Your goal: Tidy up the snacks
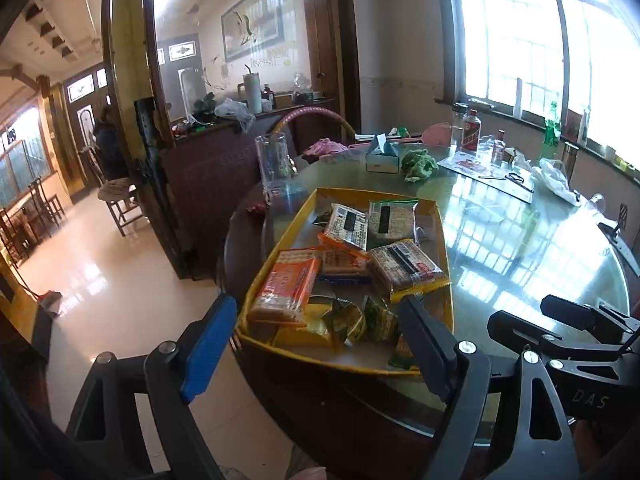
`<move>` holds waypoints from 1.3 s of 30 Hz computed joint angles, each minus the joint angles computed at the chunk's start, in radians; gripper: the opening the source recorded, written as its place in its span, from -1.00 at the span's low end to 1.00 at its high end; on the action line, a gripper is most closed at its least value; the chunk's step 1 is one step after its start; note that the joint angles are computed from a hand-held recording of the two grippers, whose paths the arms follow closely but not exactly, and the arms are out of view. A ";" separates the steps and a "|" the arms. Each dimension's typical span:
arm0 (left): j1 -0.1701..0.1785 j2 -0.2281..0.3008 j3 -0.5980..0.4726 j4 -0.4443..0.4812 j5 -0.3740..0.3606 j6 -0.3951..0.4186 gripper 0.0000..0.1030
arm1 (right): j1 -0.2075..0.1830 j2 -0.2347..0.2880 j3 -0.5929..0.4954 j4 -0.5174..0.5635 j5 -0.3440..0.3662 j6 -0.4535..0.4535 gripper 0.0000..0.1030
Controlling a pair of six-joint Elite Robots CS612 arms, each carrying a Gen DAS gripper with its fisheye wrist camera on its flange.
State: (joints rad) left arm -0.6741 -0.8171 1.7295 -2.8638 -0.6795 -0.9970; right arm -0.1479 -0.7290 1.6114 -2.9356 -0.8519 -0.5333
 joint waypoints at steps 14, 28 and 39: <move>-0.024 -0.020 0.036 -0.005 0.033 -0.043 0.61 | -0.010 -0.033 0.076 -0.113 -0.004 0.019 0.68; -0.028 -0.029 0.054 0.010 0.042 -0.073 0.61 | -0.007 -0.045 0.109 -0.172 -0.011 0.018 0.68; -0.028 -0.028 0.055 0.025 0.031 -0.078 0.61 | -0.002 -0.045 0.109 -0.162 -0.026 0.015 0.68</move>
